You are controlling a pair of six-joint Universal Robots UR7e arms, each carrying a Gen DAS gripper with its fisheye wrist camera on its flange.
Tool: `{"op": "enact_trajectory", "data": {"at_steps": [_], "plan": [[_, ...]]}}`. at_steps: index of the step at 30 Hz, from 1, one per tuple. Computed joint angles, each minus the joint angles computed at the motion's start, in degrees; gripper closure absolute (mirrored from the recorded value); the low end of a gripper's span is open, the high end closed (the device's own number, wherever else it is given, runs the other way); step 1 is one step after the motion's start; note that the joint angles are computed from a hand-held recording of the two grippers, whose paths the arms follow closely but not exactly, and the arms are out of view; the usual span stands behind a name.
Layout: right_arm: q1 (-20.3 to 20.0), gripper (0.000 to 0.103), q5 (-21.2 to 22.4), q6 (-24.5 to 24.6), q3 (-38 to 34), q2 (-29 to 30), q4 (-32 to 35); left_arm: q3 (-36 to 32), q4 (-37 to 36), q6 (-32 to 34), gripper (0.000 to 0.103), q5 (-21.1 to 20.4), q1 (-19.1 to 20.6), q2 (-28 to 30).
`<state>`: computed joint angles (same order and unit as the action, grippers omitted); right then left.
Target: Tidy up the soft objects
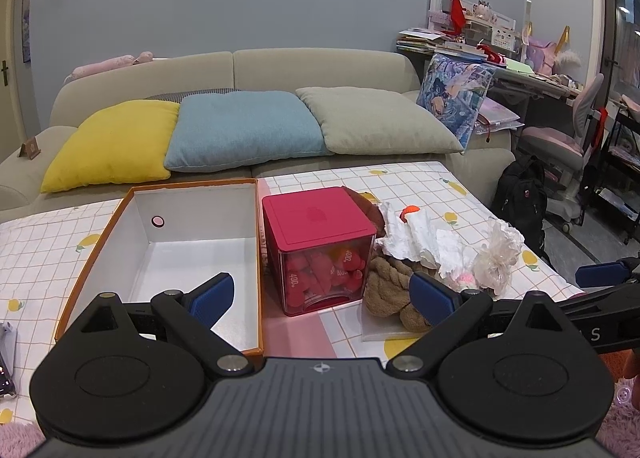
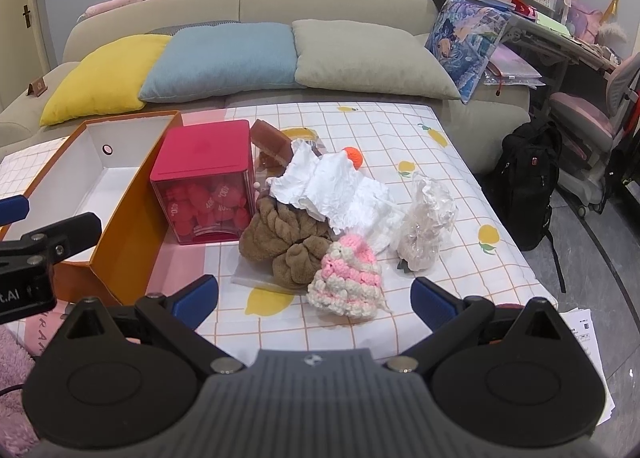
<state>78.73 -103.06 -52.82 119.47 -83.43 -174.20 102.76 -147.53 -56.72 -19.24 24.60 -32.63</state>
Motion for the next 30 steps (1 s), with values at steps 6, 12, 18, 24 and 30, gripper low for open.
{"op": "enact_trajectory", "data": {"at_steps": [6,12,18,24,30], "plan": [[0.0,0.003,-0.3,0.1,-0.1,0.1,0.3,-0.2,0.1,-0.1,0.000,-0.1,0.1,0.2],[0.0,0.003,-0.4,0.1,0.0,0.1,0.1,-0.2,0.1,0.0,0.000,-0.2,0.1,0.2],[0.0,0.003,-1.0,0.2,0.1,0.4,-0.3,-0.2,0.1,-0.4,0.000,-0.3,0.0,0.4],[0.2,0.003,-1.5,0.3,0.0,0.5,-0.2,-0.1,-0.2,-0.1,0.000,-1.0,-0.1,0.9],[0.3,0.003,-2.0,0.8,-0.2,0.6,0.2,-0.4,1.4,-1.0,0.000,-1.5,-0.2,0.5]]}}
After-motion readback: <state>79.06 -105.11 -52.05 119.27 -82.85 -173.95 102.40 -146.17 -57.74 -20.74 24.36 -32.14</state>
